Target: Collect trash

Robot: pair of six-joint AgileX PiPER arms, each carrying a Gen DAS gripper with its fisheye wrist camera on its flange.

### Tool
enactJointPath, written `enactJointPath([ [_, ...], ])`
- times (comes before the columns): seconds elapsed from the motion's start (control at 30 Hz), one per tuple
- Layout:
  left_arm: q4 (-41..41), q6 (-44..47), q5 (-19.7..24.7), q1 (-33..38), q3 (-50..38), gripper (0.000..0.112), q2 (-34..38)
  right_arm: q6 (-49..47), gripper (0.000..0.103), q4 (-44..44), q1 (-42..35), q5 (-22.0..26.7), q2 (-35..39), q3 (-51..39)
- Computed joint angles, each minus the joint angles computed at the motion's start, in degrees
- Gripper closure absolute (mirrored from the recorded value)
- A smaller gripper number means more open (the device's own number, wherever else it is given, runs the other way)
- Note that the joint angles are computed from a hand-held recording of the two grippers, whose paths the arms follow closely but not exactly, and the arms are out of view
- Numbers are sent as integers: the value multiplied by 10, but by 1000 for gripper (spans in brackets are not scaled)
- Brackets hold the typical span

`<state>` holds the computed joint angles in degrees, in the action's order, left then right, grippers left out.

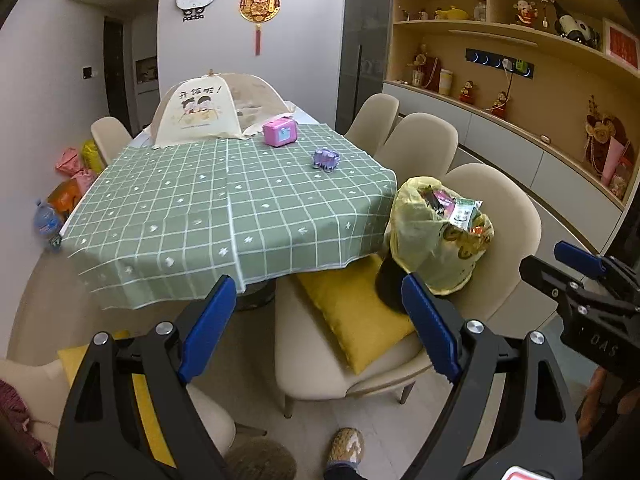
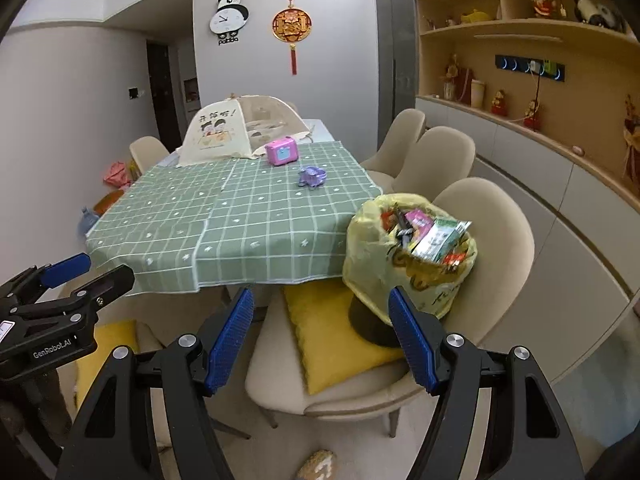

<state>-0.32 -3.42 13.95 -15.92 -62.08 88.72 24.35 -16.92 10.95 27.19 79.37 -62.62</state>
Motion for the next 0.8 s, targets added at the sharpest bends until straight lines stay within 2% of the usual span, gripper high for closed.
enactJointPath([
  [0.2, 17, -13, -13, 5, 61, 31, -64, 86, 37, -69, 46, 16, -41, 28],
  [0.4, -15, 16, -10, 14, 93, 31, -103, 140, 37, -113, 75, 31, -66, 42],
  [0.8, -53, 62, -15, 18, 115, 31, -132, 189, 37, -160, 100, 47, -79, 48],
])
